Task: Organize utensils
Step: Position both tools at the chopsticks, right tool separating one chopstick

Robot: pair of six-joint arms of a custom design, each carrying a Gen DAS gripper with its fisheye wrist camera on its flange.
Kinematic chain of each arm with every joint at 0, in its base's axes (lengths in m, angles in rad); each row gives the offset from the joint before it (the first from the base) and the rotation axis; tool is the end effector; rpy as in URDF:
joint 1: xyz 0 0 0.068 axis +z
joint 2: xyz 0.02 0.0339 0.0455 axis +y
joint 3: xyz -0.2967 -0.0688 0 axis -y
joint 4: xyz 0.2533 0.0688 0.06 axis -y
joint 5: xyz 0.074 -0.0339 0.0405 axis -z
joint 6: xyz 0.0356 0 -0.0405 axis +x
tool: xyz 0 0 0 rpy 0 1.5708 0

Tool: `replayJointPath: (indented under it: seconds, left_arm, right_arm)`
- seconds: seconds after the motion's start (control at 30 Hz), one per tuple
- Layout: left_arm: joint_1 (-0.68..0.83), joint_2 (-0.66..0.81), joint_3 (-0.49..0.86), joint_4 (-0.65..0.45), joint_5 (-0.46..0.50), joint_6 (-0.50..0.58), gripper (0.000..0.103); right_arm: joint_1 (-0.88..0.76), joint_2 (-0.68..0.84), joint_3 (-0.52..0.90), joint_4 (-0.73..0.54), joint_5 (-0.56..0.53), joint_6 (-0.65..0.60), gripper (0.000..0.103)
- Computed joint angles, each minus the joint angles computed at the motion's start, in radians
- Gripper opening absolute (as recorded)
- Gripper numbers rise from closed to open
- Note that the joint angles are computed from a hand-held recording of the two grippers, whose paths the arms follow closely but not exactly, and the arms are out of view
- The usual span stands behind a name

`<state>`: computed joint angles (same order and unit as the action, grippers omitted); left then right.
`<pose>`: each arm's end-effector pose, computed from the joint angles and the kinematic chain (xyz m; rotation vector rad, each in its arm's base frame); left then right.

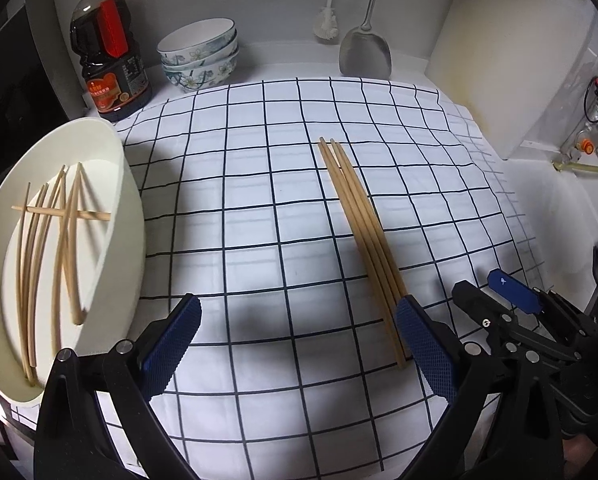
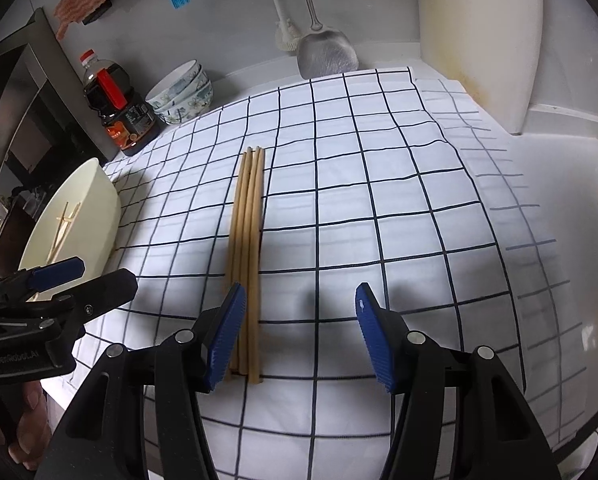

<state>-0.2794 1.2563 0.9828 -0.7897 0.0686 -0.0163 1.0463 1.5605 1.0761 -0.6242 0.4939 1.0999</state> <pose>0.2315 -0.0690 0.2893 0.3700 2.6172 -0.1907 0.1729 0.2651 0.2510 0.2141 2.4820 0.2149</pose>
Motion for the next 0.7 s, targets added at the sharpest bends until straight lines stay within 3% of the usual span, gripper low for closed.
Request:
replayJointPath:
  seconds: [0.33,0.7]
  left_arm:
    - [0.033,0.046,-0.023,0.059,-0.001,-0.010,0.096]
    - [0.073,0.065,-0.026,0.071,0.009,0.005,0.096]
  right_arm:
    - [-0.056,0.092,0.025,0.081,-0.064,-0.118,0.055]
    - [-0.068,0.159,0.073,0.053,-0.058,-0.160,0.055]
